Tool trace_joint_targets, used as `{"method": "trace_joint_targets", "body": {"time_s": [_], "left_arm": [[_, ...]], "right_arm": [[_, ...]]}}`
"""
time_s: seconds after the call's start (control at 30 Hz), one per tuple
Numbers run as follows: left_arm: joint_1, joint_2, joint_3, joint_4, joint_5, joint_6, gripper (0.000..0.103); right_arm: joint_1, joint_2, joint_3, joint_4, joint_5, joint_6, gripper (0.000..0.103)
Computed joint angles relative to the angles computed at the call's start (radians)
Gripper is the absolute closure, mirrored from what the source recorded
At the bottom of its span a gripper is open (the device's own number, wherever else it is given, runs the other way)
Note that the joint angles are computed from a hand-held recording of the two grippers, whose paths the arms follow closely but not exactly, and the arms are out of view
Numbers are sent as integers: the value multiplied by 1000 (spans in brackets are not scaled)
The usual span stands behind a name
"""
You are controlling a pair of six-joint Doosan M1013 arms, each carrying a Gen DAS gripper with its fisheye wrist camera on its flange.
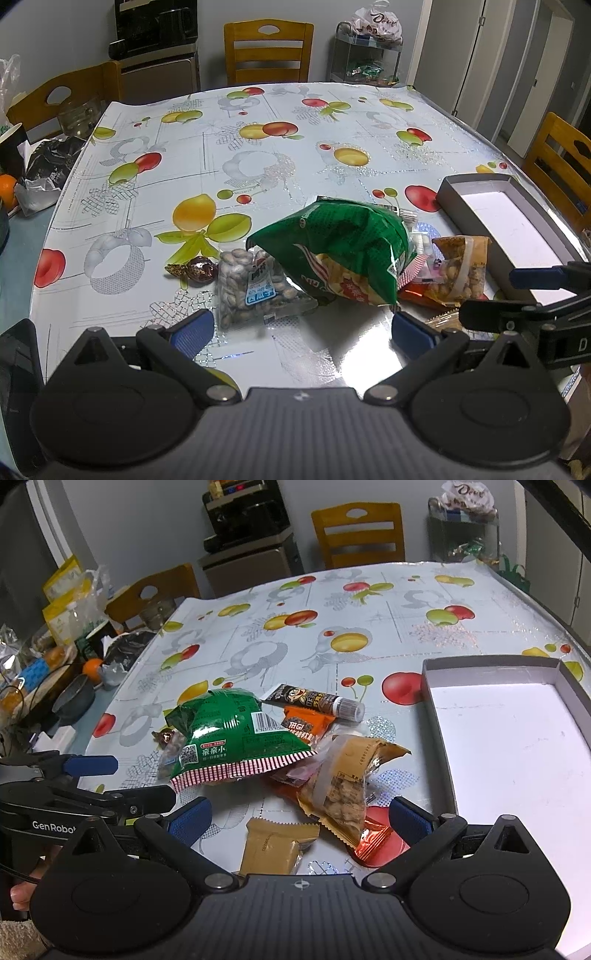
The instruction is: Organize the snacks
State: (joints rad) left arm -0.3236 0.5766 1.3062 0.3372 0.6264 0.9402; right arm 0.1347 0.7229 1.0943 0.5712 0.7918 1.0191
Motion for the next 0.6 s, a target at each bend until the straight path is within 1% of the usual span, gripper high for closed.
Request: {"method": "trace_joint_targets", "body": {"time_s": [0.6], "left_arm": [[-3,6,-5,1,5,6,0]], "right_arm": [[-2,1,-2,3,7,-6,0]]}}
